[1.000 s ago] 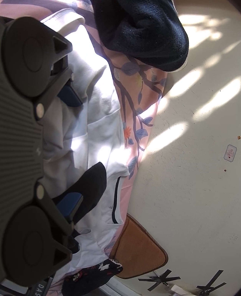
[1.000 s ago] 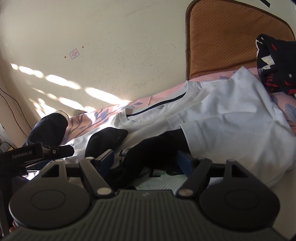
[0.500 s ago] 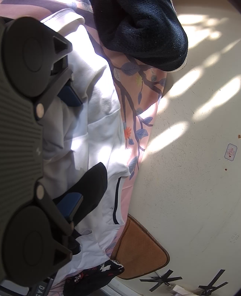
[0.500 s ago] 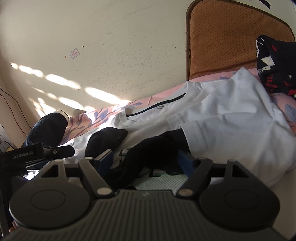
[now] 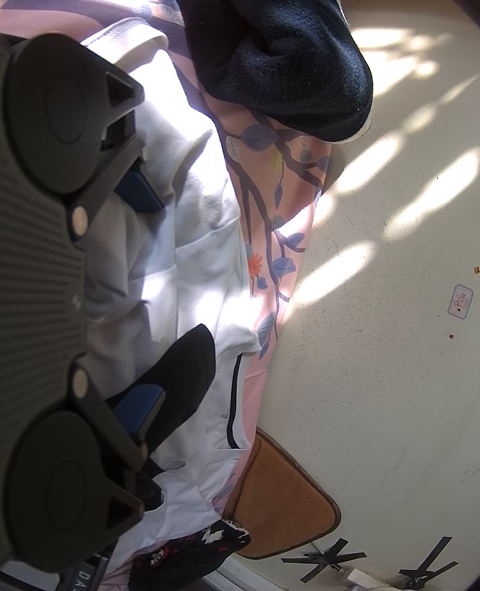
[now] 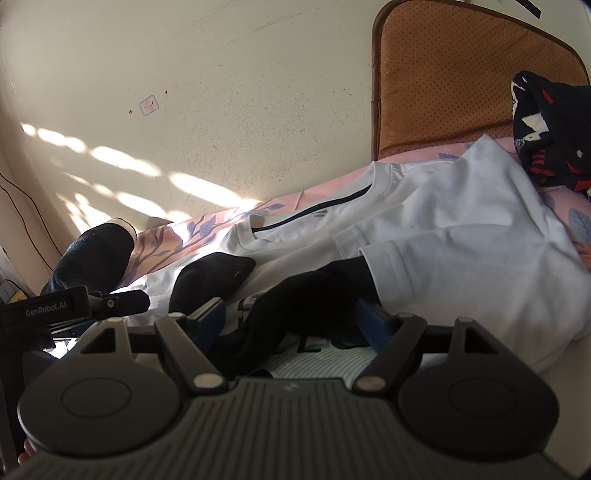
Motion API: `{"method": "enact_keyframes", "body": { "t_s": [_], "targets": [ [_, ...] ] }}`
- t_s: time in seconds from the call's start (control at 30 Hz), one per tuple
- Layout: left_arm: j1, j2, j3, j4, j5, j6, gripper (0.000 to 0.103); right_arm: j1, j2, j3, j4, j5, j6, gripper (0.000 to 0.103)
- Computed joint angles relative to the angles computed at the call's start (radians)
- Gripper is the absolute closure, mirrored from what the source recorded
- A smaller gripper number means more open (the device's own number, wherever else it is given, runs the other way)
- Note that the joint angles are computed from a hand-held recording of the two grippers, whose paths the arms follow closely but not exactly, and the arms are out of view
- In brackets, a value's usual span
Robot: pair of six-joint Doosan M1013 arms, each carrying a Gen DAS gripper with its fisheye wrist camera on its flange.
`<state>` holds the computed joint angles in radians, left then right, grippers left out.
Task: Fold small clothes
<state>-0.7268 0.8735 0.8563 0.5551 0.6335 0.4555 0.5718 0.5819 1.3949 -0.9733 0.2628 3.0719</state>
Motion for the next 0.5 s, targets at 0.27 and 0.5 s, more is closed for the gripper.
{"method": "enact_keyframes", "body": {
  "t_s": [0.27,0.5],
  "targets": [
    [-0.001,0.002,-0.004,0.005,0.006,0.004,0.000,0.003,0.002,-0.002,-0.015,0.008,0.009,0.022],
    [0.010,-0.031,0.044,-0.049,-0.075,0.018,0.001,0.007,0.003,0.002,-0.107,0.012,0.076,0.022]
  ]
}}
